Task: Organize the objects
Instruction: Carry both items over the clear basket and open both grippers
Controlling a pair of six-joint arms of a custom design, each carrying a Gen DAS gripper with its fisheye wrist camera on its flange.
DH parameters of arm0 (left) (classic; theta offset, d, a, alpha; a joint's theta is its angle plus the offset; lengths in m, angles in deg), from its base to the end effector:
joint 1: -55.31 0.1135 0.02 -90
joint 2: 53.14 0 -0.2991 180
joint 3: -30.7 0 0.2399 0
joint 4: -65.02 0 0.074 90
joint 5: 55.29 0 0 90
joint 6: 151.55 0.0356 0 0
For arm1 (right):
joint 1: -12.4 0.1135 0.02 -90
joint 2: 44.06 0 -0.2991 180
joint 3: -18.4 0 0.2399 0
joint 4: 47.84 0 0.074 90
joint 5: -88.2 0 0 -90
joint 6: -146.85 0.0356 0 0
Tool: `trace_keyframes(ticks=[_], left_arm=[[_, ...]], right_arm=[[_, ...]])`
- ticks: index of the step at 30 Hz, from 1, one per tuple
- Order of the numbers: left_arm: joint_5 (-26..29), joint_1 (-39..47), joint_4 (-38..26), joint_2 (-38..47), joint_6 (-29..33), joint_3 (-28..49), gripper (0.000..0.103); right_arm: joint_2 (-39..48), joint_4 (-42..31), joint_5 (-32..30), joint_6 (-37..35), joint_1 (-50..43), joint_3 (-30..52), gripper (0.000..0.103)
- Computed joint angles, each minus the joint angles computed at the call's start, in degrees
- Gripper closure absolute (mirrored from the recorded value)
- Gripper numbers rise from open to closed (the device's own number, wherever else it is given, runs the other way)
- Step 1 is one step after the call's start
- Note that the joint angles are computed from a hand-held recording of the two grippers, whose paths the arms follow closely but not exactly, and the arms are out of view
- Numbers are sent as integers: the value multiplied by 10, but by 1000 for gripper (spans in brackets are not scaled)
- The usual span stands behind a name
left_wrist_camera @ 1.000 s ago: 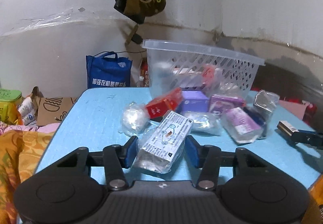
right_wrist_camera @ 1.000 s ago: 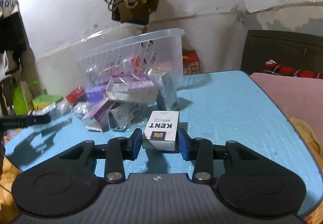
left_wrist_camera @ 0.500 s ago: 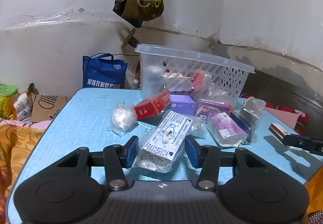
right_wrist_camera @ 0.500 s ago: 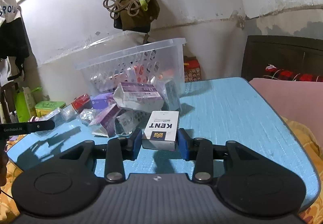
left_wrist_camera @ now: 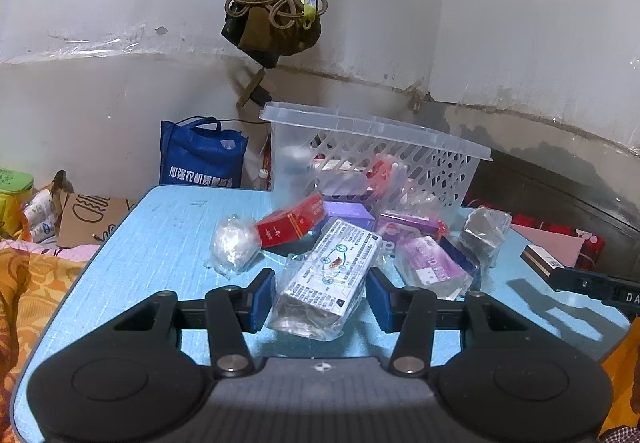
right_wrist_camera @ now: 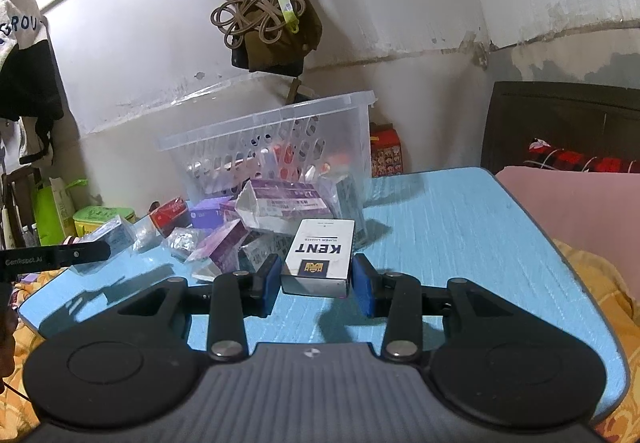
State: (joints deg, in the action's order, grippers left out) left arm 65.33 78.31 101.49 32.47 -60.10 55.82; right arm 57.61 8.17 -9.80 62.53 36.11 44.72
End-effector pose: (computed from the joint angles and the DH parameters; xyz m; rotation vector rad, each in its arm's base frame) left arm 0.2012 0.0657 0.1604 -0.0236 1.9365 -0.2480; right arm 0.2217 0.1028 0.1381 -0.3972 1.8928 0.4780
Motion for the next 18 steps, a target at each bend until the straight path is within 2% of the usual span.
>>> trace_keyframes(ticks=[13,18], left_arm=[[28,10,9,-31,-21,-8,50],[33,5,17,-29,-47,2,51]], right_arm=[[-49,-10,1,-11,9,-5,61],[-91,-46,6,-12,14,9,61]])
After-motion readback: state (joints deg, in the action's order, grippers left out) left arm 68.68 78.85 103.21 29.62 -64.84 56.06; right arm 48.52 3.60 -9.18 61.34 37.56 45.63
